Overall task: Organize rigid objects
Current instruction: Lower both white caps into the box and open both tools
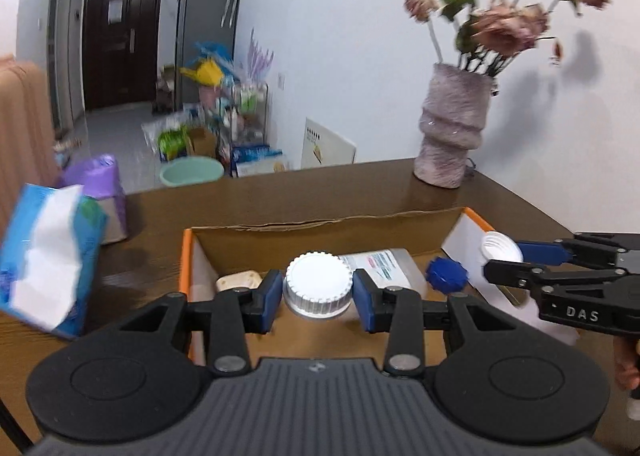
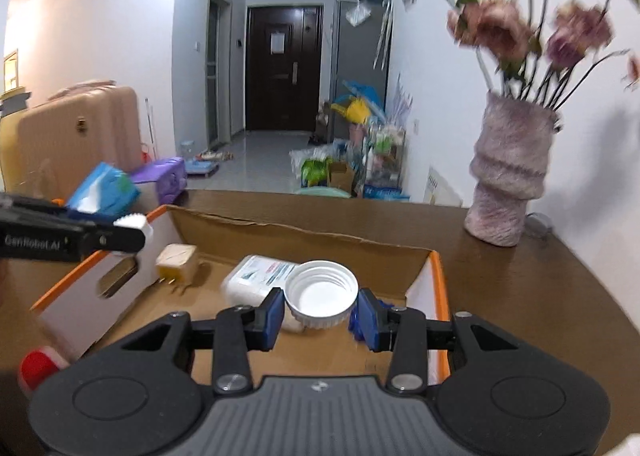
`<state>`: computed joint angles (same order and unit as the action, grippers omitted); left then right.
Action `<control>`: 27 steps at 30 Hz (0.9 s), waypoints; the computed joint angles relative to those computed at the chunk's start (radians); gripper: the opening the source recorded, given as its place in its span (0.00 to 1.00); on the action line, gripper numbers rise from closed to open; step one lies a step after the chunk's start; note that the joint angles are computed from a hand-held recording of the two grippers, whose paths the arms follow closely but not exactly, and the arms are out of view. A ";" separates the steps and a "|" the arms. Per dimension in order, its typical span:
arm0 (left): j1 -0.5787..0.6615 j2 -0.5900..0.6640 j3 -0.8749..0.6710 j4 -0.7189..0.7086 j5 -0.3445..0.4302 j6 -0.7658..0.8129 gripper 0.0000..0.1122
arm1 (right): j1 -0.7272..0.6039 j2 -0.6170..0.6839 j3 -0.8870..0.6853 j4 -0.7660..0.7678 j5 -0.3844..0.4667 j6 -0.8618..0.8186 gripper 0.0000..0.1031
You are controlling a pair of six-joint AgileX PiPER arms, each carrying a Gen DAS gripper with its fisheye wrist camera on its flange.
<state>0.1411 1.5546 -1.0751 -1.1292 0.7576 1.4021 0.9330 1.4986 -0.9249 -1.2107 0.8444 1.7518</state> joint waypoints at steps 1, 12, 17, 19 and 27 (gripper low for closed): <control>-0.026 0.048 -0.043 0.017 -0.021 -0.029 0.35 | -0.051 0.017 -0.017 0.010 -0.047 -0.027 0.38; -0.064 0.160 -0.088 -0.090 -0.067 0.151 0.71 | -0.325 0.160 -0.113 0.157 -0.352 -0.172 0.68; -0.106 0.089 0.029 -0.192 -0.153 0.363 0.72 | -0.340 0.146 -0.085 0.096 -0.375 -0.092 0.70; -0.109 0.089 0.018 -0.159 -0.158 0.292 0.71 | -0.357 0.148 -0.084 0.095 -0.390 -0.089 0.70; -0.108 0.041 0.107 -0.309 -0.163 0.518 0.72 | -0.355 0.149 -0.084 0.095 -0.392 -0.093 0.70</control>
